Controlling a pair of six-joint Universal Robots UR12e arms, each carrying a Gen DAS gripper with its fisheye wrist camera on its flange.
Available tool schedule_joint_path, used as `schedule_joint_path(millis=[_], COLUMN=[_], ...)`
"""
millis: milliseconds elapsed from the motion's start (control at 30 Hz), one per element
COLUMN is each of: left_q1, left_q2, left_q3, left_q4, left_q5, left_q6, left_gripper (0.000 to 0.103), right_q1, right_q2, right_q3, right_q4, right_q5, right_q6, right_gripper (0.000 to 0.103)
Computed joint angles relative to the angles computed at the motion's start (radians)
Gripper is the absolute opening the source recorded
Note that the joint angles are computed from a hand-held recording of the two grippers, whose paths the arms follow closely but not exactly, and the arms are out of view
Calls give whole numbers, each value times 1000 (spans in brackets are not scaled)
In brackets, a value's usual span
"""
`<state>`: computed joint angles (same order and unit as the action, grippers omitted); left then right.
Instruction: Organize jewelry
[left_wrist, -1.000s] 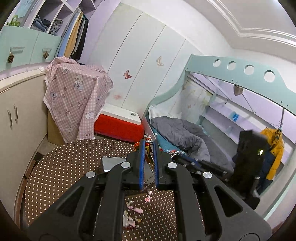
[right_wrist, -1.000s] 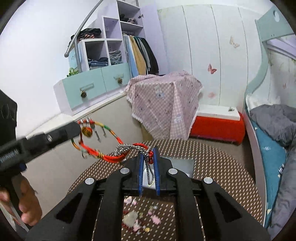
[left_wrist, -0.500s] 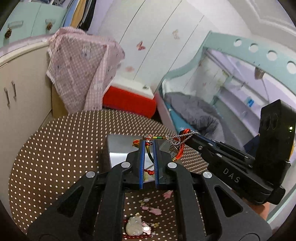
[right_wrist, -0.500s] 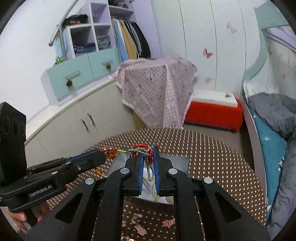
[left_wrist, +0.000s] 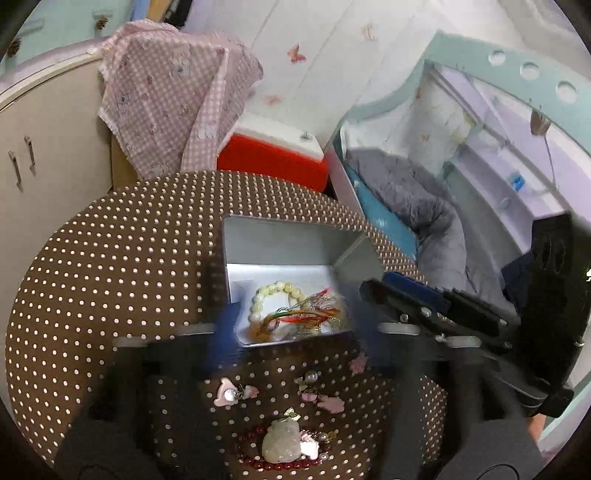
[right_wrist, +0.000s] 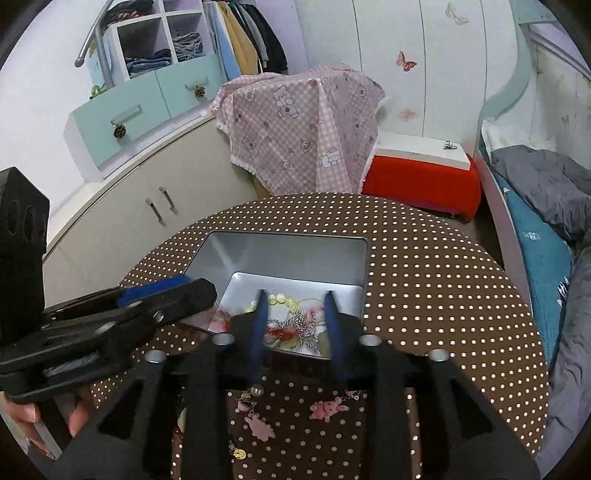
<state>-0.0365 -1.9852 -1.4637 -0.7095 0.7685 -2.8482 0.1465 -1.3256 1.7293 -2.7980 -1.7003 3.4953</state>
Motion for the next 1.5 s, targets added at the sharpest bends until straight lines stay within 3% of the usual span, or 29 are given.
schedule_joint_path(millis=[300, 467, 800, 933, 1233, 1500], left_q1=[13, 22, 21, 12, -10, -18], left_q2=[56, 87, 125, 128, 117, 110], left_q3=[-69, -120, -204, -218, -215, -208], left_q4=[123, 166, 86, 88, 78, 67], left_q5=[11, 57, 142, 180, 235, 254], left_q6=[-8, 57, 194, 217, 229, 238], left_gripper=[69, 69, 69, 57, 47, 28], right_q1=[7, 24, 42, 47, 49, 47], right_q2=[-46, -72, -87, -86, -88, -86], right_q3=[47, 90, 158, 172, 191, 196], right_q4=[-68, -93, -91, -82, -87, -92], right_q5=[-23, -35, -4, 12, 26, 36], right_q6=[17, 25, 98, 121, 144, 146], right_gripper=[34, 38, 41, 41, 41, 42])
